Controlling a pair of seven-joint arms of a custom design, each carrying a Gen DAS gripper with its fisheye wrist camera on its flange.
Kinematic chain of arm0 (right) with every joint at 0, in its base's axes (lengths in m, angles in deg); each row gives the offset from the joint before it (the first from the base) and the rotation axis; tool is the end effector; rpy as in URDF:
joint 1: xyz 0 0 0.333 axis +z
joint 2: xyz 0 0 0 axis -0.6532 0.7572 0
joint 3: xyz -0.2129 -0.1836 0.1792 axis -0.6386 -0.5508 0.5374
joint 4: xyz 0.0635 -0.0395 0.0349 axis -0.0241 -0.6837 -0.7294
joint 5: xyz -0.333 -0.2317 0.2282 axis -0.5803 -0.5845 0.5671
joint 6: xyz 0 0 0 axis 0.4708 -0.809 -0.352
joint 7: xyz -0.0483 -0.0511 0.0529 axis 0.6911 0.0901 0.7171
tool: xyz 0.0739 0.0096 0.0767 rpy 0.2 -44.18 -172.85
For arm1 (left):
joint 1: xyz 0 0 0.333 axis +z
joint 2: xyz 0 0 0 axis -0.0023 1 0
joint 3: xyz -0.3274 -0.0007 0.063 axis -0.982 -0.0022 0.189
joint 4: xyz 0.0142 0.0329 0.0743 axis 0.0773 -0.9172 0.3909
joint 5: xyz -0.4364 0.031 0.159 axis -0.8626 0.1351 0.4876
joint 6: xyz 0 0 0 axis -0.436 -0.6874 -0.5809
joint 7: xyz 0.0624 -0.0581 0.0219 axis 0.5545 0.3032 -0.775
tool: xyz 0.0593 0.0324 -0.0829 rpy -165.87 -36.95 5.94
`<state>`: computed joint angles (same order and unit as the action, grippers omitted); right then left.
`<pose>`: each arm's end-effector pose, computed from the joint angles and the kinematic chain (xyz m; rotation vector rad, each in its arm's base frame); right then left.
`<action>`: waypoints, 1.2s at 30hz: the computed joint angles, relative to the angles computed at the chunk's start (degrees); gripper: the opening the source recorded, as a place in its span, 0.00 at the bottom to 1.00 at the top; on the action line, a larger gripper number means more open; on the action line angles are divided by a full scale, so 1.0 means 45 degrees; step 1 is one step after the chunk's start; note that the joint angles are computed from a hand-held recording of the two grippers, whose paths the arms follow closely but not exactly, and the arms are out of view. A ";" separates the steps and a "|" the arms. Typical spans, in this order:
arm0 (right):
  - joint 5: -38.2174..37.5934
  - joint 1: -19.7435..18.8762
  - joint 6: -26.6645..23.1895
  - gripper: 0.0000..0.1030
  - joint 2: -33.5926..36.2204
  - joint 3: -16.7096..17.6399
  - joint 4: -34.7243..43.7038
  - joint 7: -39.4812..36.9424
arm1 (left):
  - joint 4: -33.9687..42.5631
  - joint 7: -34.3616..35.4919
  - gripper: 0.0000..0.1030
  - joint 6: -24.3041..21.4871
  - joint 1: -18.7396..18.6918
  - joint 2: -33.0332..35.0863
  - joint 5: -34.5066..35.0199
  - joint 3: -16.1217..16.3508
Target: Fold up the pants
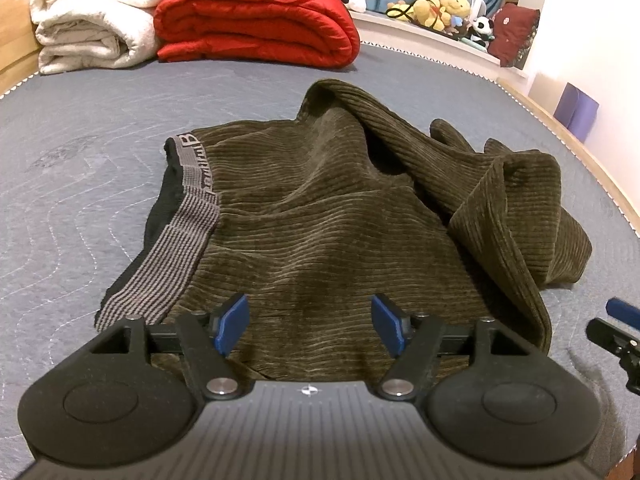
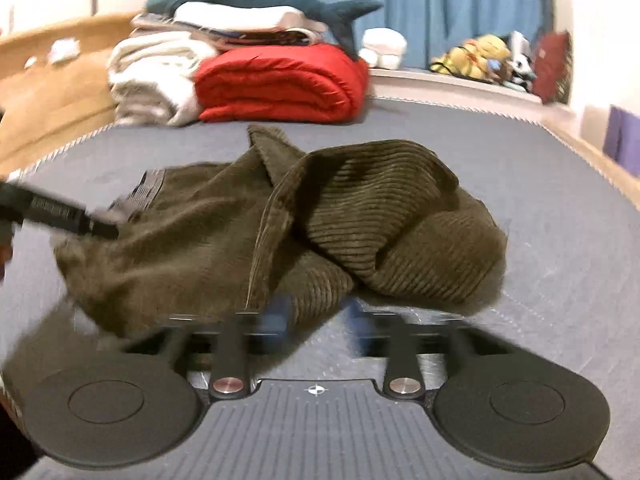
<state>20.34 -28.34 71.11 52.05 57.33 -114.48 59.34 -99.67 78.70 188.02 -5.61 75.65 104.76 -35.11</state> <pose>0.6310 0.0731 0.5364 -1.8522 1.1812 -0.5138 0.6072 -0.2070 0.5011 -2.0007 1.5232 -0.7221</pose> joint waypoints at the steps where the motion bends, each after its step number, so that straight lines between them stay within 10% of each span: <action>1: 0.0014 0.0041 0.0144 0.72 0.0125 0.0071 0.0112 0.0284 | 0.0015 -0.0052 0.73 -0.0006 -0.0014 0.0021 0.0052 -0.0020; 9: -0.1170 0.0294 0.0213 0.75 0.1170 0.0906 0.1171 0.1138 | 0.0027 -0.0144 0.76 -0.0172 -0.0068 0.0094 0.0197 0.0065; 15: -0.5909 0.0445 0.1458 0.74 0.1803 0.1314 0.1055 0.3807 | -0.0282 -0.0282 0.77 -0.0251 0.0164 -0.0142 0.0109 0.0162; 17: -0.8188 0.0456 0.2107 0.63 0.1918 0.1238 0.0846 0.5477 | -0.0435 -0.0363 0.77 -0.0245 0.0289 -0.0279 0.0096 0.0183; 18: -0.8788 0.0386 0.2233 0.41 0.1963 0.1234 0.0834 0.6010 | -0.0527 -0.0280 0.77 -0.0286 0.0363 -0.0400 -0.0142 0.0232; 20: -0.8388 0.0069 0.1974 0.09 0.2045 0.1397 0.1037 0.6106 | -0.0597 0.0676 0.77 -0.0371 0.0456 -0.0586 -0.1894 0.0491; 23: -0.7105 -0.0346 0.1753 0.07 0.2049 0.1508 0.1359 0.6438 | -0.0367 0.2137 0.77 -0.0518 0.0765 -0.0691 -0.4167 0.0826; 29: -0.2104 -0.0552 0.2471 0.07 0.1443 0.1676 0.1156 0.2857 | 0.0234 0.2269 0.88 -0.0982 0.1442 -0.0080 -0.3530 0.0849; 36: -0.3676 -0.0362 0.1121 0.08 0.1383 0.1093 0.1062 0.3970 | 0.1444 0.1963 0.98 -0.2387 0.1233 0.1030 -0.3510 0.1123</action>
<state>3.79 -29.97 76.16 58.28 62.25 -109.70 77.21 -93.17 87.54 177.28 -0.06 80.29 88.97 -30.06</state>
